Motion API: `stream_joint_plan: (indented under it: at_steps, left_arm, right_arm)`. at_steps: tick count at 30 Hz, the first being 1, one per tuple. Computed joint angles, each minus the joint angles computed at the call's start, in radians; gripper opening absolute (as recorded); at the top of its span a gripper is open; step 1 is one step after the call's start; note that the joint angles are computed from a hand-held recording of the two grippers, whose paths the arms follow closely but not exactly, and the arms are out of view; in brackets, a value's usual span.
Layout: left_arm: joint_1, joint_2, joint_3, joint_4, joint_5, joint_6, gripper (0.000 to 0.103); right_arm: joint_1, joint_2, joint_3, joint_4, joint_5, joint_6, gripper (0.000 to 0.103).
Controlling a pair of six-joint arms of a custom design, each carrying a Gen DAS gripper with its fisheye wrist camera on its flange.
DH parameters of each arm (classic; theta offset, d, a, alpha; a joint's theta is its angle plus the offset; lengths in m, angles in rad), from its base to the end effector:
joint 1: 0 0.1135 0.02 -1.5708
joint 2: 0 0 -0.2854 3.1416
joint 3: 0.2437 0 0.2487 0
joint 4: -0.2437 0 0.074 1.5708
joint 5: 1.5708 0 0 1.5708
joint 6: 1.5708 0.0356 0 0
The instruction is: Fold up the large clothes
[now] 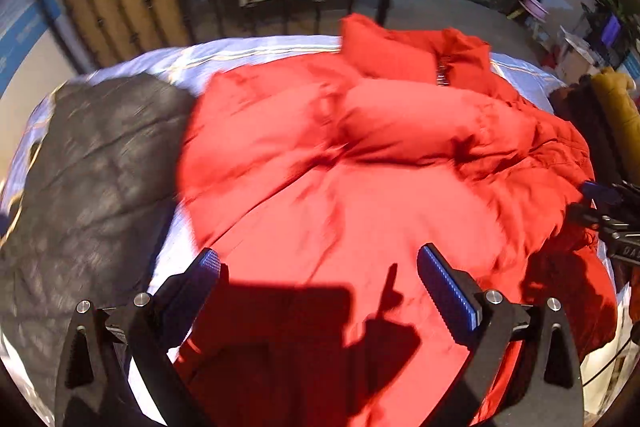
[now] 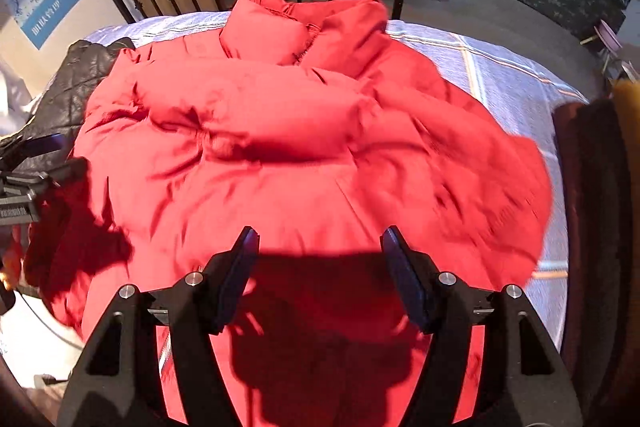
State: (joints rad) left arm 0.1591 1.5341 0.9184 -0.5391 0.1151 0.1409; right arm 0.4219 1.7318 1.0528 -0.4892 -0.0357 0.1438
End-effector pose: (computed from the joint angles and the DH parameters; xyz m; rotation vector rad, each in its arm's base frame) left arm 0.2825 0.0412 0.2083 0.0083 2.7129 -0.0690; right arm 0.3044 0.1380 0.1895 -0.3921 2.7296 0.2043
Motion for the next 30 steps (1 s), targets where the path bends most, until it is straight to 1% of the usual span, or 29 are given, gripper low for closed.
stream_joint_plan:
  at_steps: [2,4,7,9,11,14,15,17,19,21,24,26,27,29,30]
  left_arm:
    - [0.083,-0.084,-0.065,-0.033,0.0,0.011,0.097]
    - [0.203,-0.139,-0.099,-0.073,0.015,0.057,0.097]
    - [0.382,-0.204,-0.148,-0.125,0.041,0.121,0.097]
    - [0.483,-0.227,-0.163,-0.157,0.067,0.168,0.097]
    - [0.584,-0.236,-0.174,-0.197,0.117,0.223,0.097]
    - [0.649,-0.231,-0.193,-0.23,0.171,0.266,0.097]
    - [0.658,-0.227,-0.205,-0.23,0.177,0.277,0.097]
    - [0.668,-0.21,-0.242,-0.197,0.184,0.277,0.097]
    - [0.664,-0.168,-0.256,-0.161,0.195,0.244,0.097]
    - [0.648,-0.118,-0.263,-0.121,0.21,0.191,0.097]
    - [0.58,-0.064,-0.272,-0.067,0.209,0.085,0.097]
    - [0.528,-0.044,-0.28,-0.064,0.239,0.062,0.097]
    - [0.476,-0.034,-0.29,-0.065,0.23,0.059,0.096]
    - [0.39,-0.063,-0.339,-0.018,0.176,0.043,0.096]
    - [0.368,-0.072,-0.359,0.004,0.162,0.031,0.093]
  right_arm:
    - [-0.028,-0.085,-0.092,0.01,-0.019,-0.017,0.065]
    - [-0.065,-0.167,-0.174,0.008,-0.034,-0.031,0.065]
    - [-0.203,-0.308,-0.298,-0.013,-0.103,-0.091,0.065]
    - [-0.331,-0.34,-0.342,-0.038,-0.168,-0.155,0.066]
    - [-0.492,-0.352,-0.38,-0.096,-0.263,-0.245,0.066]
    - [-0.691,-0.324,-0.413,-0.173,-0.398,-0.371,0.066]
    - [-0.745,-0.307,-0.422,-0.199,-0.435,-0.416,0.066]
    - [-0.828,-0.264,-0.434,-0.243,-0.484,-0.499,0.065]
    - [-0.878,-0.204,-0.448,-0.273,-0.528,-0.55,0.066]
    - [-0.881,-0.164,-0.478,-0.258,-0.563,-0.541,0.066]
    - [-0.868,-0.133,-0.53,-0.181,-0.567,-0.481,0.066]
    - [-0.855,-0.102,-0.556,-0.139,-0.597,-0.451,0.066]
    - [-0.848,-0.089,-0.564,-0.124,-0.604,-0.44,0.067]
    - [-0.83,-0.076,-0.572,-0.097,-0.6,-0.425,0.067]
    - [-0.823,-0.062,-0.572,-0.086,-0.598,-0.422,0.066]
